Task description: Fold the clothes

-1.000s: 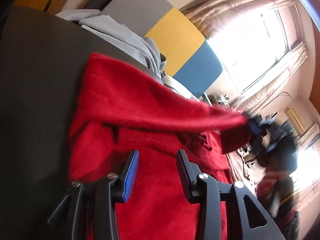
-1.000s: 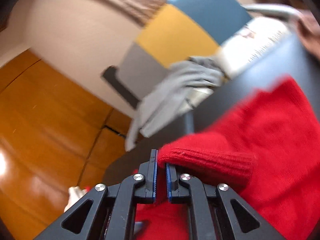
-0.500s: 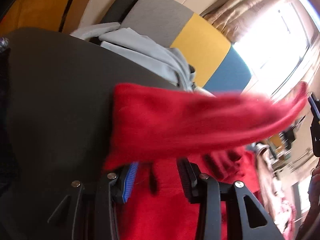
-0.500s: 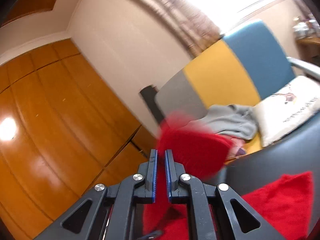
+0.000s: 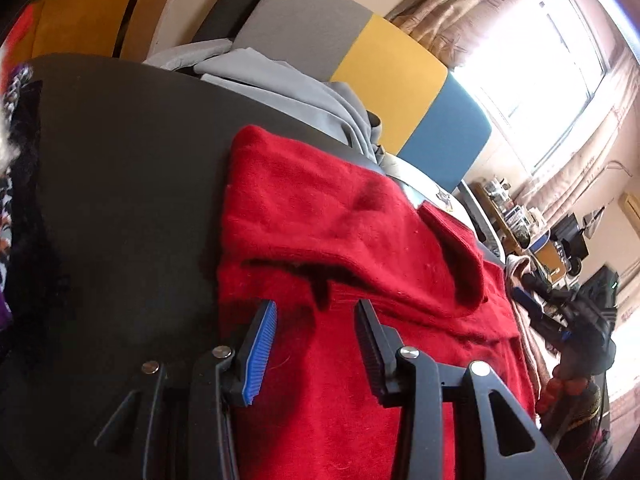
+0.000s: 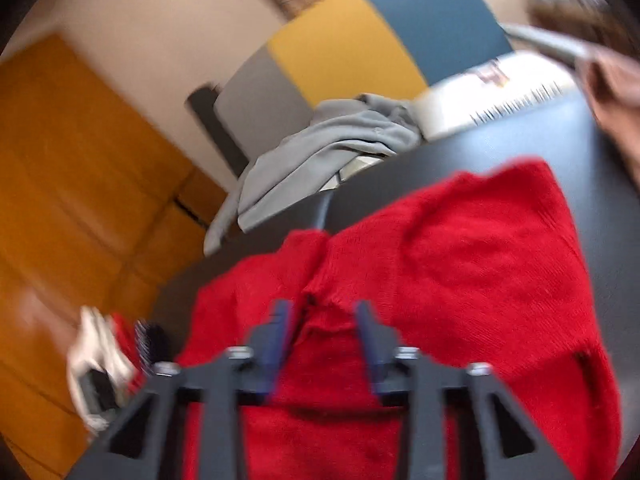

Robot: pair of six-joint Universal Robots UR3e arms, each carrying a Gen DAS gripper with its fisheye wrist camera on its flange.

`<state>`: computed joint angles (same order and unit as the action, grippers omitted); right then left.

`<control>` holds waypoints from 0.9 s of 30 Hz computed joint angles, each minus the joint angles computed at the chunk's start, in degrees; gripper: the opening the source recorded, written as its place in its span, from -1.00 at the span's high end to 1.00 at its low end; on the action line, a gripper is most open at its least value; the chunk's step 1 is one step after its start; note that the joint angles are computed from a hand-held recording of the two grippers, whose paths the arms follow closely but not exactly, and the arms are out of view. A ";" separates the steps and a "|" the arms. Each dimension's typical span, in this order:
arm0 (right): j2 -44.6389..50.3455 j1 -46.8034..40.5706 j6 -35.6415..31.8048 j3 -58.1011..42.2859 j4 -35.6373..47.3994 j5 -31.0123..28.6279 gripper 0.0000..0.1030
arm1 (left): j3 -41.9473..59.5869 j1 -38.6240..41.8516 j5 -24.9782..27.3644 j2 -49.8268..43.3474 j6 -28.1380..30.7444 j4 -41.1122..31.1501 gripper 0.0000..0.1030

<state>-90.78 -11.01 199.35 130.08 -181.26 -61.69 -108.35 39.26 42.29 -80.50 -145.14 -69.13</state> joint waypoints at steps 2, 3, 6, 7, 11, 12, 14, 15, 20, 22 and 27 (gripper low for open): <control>3.45 6.59 -3.30 -6.52 1.67 -6.01 -0.30 | -0.54 -1.56 0.56 -0.07 -0.79 1.87 0.20; 5.90 10.19 -5.52 -11.26 3.76 -9.25 -0.31 | -0.99 -2.40 1.06 -0.26 -1.24 2.80 0.20; 14.74 17.86 -11.87 -25.69 10.47 -16.41 -0.36 | -2.06 -3.65 1.63 -0.60 -1.81 4.29 0.20; 17.83 19.62 -13.60 -31.10 14.13 -18.01 -0.37 | -2.37 -3.61 1.51 -0.61 -1.74 4.36 0.18; 28.70 23.01 -15.94 -47.98 27.05 -23.73 -0.28 | -3.06 -2.23 -0.59 -0.95 -0.65 2.56 0.18; 30.78 23.44 -15.75 -51.05 29.84 -25.27 -0.13 | -3.24 -1.72 -1.29 -1.00 -0.20 2.00 0.18; 31.61 22.60 -14.03 -50.79 29.84 -25.36 0.82 | -3.56 -0.85 -2.48 -1.05 0.54 0.98 0.18; 30.29 21.57 -13.17 -48.48 28.34 -23.74 0.82 | -3.68 -0.65 -2.79 -0.97 0.62 0.72 0.18; 19.44 14.57 -8.51 -34.13 17.90 -15.79 0.82 | -0.90 -1.64 -1.89 -1.65 0.07 0.04 0.14; 13.73 10.40 -6.56 -28.05 14.44 -11.70 0.82 | -0.05 -1.25 -3.34 -1.81 -0.91 1.31 0.13; -2.24 -3.89 -0.84 -9.59 6.68 0.48 0.83 | 4.34 -0.23 -6.36 -5.32 -4.47 0.52 0.10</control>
<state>-93.02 -14.90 198.51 120.49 -174.58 -61.21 -104.01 39.03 35.92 -85.82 -149.60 -68.61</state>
